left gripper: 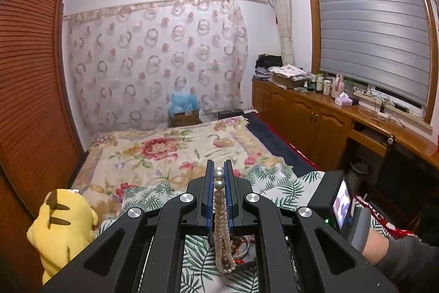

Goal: Organize jewelry
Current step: 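Lower the pearl necklace and silver bangle into the black box, opening both tools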

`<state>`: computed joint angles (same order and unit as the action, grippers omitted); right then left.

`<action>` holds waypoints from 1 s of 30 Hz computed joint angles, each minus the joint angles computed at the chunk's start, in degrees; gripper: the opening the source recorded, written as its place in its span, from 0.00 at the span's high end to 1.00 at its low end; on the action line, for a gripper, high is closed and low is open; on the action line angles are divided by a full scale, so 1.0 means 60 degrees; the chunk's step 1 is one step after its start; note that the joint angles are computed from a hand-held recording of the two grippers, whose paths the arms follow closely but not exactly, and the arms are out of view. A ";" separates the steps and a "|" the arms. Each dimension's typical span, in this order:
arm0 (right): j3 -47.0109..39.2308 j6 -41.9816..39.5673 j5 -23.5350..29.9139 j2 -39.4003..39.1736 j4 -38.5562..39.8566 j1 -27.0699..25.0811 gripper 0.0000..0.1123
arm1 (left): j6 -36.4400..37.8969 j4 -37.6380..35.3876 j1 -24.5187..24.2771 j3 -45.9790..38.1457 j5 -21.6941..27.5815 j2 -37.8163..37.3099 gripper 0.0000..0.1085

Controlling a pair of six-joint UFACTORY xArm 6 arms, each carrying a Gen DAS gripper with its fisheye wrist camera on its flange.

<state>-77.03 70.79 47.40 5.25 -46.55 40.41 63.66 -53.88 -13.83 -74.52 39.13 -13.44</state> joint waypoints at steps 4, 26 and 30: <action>-0.0058 -0.0274 -0.0217 0.0161 0.0226 -0.0067 0.92 | 0.0034 0.0043 -0.0039 -0.0002 -0.0039 0.0018 0.94; 0.1480 0.1104 -0.0347 -0.1202 -0.0692 0.0273 0.92 | -0.0558 0.0960 -0.0740 -0.0237 -0.0850 0.0674 0.94; 0.1752 0.1355 -0.0405 -0.1390 -0.0734 0.0348 0.92 | -0.0818 0.1547 -0.0836 -0.0142 -0.0945 0.0996 0.93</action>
